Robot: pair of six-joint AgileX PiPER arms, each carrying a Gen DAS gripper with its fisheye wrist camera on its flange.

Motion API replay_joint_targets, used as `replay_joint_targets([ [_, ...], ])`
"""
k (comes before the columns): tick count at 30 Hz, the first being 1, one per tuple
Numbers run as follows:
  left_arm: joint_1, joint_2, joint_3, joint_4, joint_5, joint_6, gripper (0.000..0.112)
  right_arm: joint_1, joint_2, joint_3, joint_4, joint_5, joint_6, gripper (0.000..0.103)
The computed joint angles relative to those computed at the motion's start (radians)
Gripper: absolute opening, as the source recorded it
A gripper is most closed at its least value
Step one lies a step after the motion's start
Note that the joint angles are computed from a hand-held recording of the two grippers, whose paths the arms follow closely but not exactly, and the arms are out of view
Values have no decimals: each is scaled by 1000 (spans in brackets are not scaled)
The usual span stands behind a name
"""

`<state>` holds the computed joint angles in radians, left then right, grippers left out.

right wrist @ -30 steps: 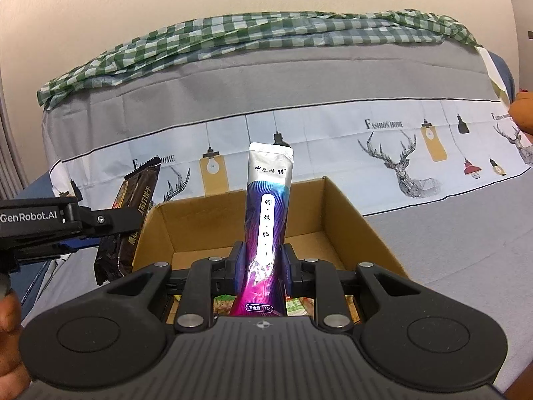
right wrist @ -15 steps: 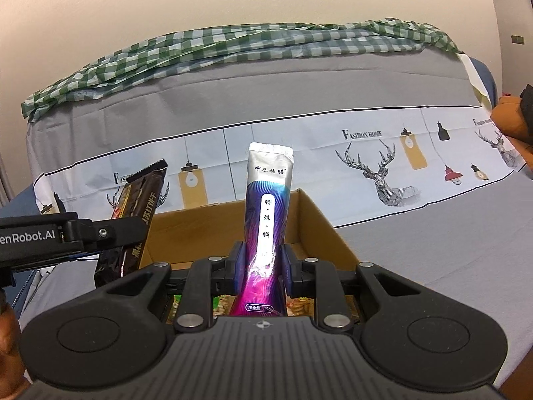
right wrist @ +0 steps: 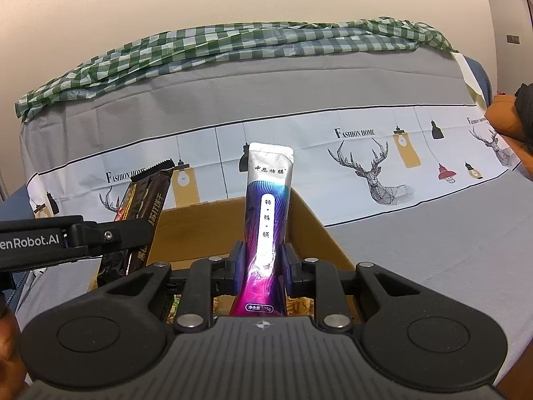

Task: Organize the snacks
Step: 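Open both tools to drop the stick pack and chocolate bar into the box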

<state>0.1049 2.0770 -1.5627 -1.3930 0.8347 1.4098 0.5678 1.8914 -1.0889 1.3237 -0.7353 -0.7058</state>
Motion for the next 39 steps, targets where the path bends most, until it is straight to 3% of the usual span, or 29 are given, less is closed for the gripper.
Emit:
replay_joint_targets([
  [9, 3, 17, -26, 12, 25, -11, 43, 4, 8, -7, 10, -7, -11, 24],
  [10, 7, 21, -33, 18, 38, -15, 44, 5, 10, -11, 14, -10, -16, 24],
  [12, 14, 28, -41, 22, 48, -15, 59, 6, 15, -20, 37, -11, -35, 27],
  [13, 19, 28, -38, 14, 48, -6, 62, 2, 17, -28, 53, 3, -49, 30],
  [14, 24, 29, -40, 14, 51, -7, 62, -2, 22, -40, 82, 11, -75, 44],
  [15, 30, 33, -45, 17, 58, -12, 63, -1, 29, -52, 115, 5, -98, 51],
  [22, 79, -49, 56, 28, 40, 69, 79, -12, -14, 3, 83, 21, -18, 72],
  [26, 110, -191, 182, 50, -6, 87, 86, 2, -123, 72, 137, 51, -57, 102],
  [31, 141, -400, 435, 4, -67, 173, 102, 64, -266, 199, 191, 3, -82, 102],
  [35, 139, -491, 624, -10, -127, 211, 103, 146, -295, 317, 200, -50, 22, 102],
  [37, 136, -498, 701, -46, -170, 270, 103, 164, -283, 340, 235, -34, 51, 102],
  [39, 97, -488, 712, -8, -268, 239, 103, 150, -281, 342, 240, 26, 39, 102],
])
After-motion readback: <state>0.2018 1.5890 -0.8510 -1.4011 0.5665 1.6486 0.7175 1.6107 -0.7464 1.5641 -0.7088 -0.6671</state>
